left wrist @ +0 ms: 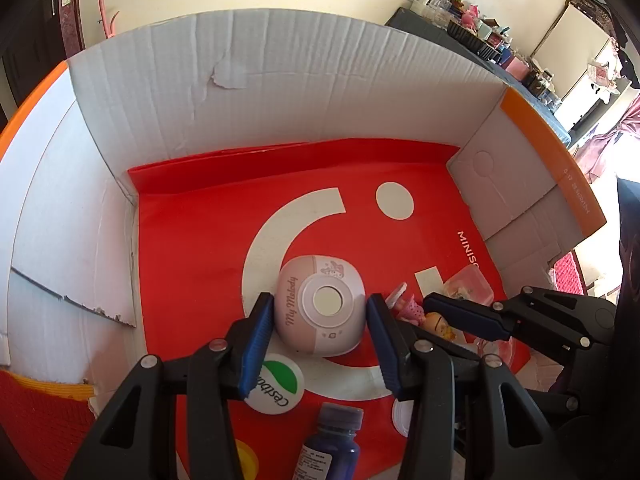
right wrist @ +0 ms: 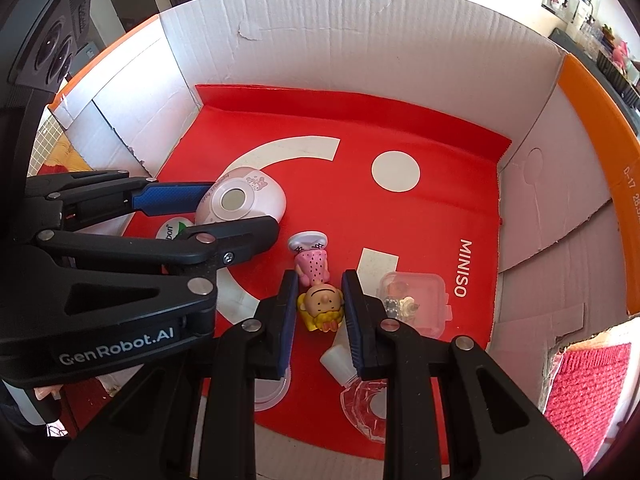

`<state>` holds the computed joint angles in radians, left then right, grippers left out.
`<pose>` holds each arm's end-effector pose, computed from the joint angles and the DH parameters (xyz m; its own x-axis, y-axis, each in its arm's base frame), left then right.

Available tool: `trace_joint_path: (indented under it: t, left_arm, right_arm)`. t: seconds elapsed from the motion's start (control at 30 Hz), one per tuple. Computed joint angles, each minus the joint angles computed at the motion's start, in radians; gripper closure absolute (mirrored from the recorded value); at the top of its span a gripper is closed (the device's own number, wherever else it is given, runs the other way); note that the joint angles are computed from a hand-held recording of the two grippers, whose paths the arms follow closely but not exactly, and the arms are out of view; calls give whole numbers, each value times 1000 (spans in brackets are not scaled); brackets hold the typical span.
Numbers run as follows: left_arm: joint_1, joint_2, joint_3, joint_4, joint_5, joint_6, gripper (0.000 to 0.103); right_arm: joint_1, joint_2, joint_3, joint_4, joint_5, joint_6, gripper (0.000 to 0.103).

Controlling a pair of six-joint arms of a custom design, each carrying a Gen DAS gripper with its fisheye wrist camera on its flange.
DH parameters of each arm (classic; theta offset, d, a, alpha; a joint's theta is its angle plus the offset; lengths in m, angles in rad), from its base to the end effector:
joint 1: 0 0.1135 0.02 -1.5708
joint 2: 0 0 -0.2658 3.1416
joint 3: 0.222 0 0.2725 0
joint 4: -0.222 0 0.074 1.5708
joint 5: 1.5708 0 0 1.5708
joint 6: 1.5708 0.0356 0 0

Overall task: Organize objects
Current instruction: 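Lower and open the right tool on the box floor while the left tool releases the compact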

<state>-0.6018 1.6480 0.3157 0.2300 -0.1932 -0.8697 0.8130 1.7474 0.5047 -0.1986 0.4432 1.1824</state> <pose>0.1776 -0.1137 0.0372 -0.8444 -0.3298 -0.4222 -0.2497 0.9395 -0.2345 0.1643 0.1514 0.0376 -0.8302 0.3391 -0.4425 0.3967 0.9170 -0.0415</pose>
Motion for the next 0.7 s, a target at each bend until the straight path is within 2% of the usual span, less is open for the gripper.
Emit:
trace_joint_path:
  t: [0.47, 0.7]
  left_arm:
    - [18, -38, -5, -21, 14, 9, 53]
    - [18, -49, -12, -22, 14, 1, 50]
  right_arm:
    - [19, 7, 5, -5, 1, 15, 81]
    - [40, 4, 0, -13, 2, 35, 81]
